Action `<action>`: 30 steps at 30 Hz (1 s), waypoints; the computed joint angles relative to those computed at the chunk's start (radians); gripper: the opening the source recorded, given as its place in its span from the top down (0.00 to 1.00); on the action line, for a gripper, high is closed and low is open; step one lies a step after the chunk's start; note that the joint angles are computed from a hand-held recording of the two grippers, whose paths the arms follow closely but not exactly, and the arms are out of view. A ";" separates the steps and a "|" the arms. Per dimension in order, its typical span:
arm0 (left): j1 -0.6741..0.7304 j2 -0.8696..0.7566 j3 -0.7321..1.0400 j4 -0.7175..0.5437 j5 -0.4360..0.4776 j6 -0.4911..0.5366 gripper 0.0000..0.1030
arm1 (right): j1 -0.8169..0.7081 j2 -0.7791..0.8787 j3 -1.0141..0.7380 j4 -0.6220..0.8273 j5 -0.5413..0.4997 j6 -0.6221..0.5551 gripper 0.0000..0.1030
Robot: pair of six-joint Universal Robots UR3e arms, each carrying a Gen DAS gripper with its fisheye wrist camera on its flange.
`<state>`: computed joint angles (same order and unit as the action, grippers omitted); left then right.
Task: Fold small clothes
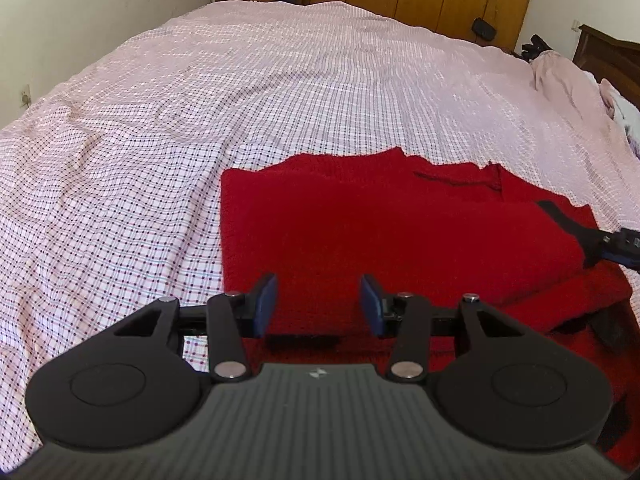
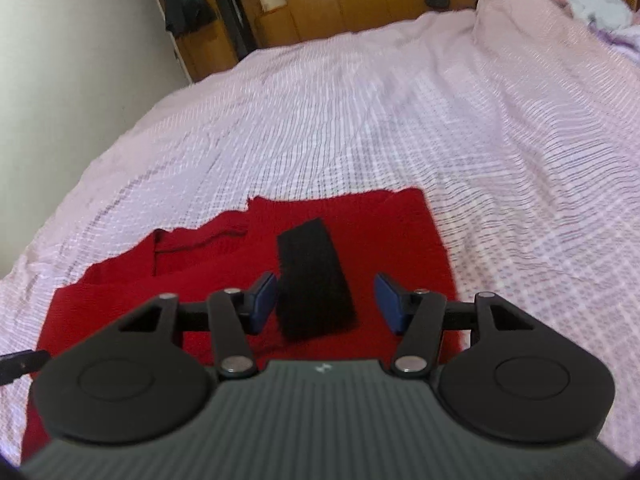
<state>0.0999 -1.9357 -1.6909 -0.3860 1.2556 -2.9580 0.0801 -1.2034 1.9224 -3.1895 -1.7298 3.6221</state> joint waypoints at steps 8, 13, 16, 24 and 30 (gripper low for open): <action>-0.001 -0.008 0.016 0.002 0.003 0.000 0.50 | -0.012 0.075 -0.101 0.055 0.065 -0.026 0.79; 0.006 -0.003 0.004 0.042 -0.021 -0.003 0.50 | 0.010 -0.042 0.013 -0.106 0.052 -0.073 0.88; 0.002 -0.021 0.015 0.051 -0.016 -0.005 0.50 | 0.036 -0.128 0.098 -0.162 -0.008 -0.082 0.88; -0.039 -0.113 0.047 0.101 0.036 -0.015 0.50 | 0.046 -0.098 0.173 -0.114 -0.119 -0.046 0.88; -0.054 -0.164 0.054 0.153 0.058 0.005 0.50 | 0.021 0.010 0.206 -0.209 -0.078 -0.002 0.86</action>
